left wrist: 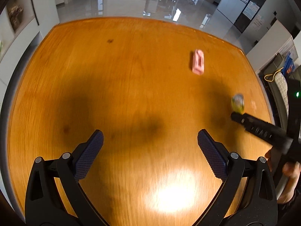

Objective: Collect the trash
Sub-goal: 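Grasp the yellow jelly cup with the right tool while the left grasps the pink plastic item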

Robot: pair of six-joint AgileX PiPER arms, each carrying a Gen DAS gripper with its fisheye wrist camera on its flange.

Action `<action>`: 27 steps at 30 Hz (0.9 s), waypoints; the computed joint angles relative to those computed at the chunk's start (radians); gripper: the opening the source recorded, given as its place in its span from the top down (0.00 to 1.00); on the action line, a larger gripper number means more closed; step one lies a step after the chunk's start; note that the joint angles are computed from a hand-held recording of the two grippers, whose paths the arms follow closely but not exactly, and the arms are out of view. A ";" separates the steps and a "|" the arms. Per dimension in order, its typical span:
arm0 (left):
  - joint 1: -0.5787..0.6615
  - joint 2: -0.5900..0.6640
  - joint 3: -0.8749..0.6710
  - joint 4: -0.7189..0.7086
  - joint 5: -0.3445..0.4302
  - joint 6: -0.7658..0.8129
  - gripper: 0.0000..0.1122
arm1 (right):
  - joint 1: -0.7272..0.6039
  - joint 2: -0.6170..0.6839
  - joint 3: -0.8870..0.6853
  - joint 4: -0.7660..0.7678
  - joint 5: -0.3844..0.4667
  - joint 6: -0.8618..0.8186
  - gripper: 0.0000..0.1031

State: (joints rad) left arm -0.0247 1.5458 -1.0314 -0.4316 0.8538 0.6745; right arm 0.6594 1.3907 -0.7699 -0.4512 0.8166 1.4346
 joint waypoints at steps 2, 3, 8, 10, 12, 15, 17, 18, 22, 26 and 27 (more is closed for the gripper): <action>-0.052 0.046 -0.057 0.030 -0.010 -0.065 0.14 | -0.006 0.030 -0.027 -0.017 0.031 -0.023 0.55; -0.072 0.061 -0.076 0.044 -0.014 -0.081 0.14 | -0.003 0.037 -0.038 -0.029 0.052 -0.040 0.61; -0.202 0.165 -0.203 0.136 -0.040 -0.217 0.14 | -0.006 0.022 -0.029 -0.030 0.063 -0.095 0.73; -0.248 0.205 -0.250 0.146 -0.032 -0.245 0.14 | -0.003 -0.026 0.006 -0.003 0.045 -0.112 0.73; -0.287 0.253 -0.312 0.154 -0.013 -0.261 0.14 | 0.014 -0.062 0.031 0.005 0.043 -0.114 0.73; -0.346 0.318 -0.383 0.183 -0.013 -0.302 0.14 | 0.094 -0.150 0.104 0.007 0.074 -0.082 0.73; -0.384 0.344 -0.407 0.209 -0.041 -0.329 0.16 | 0.124 -0.180 0.127 0.012 0.082 -0.069 0.73; -0.400 0.355 -0.417 0.229 -0.060 -0.348 0.25 | 0.147 -0.203 0.146 0.013 0.089 -0.052 0.73; -0.419 0.448 -0.526 0.214 -0.010 -0.382 0.58 | 0.182 -0.240 0.161 0.016 0.097 -0.039 0.73; -0.446 0.455 -0.509 0.260 -0.069 -0.408 0.66 | 0.249 -0.267 0.170 -0.005 0.127 0.019 0.73; -0.456 0.447 -0.492 0.280 -0.090 -0.411 0.77 | 0.254 -0.268 0.171 -0.010 0.127 0.025 0.73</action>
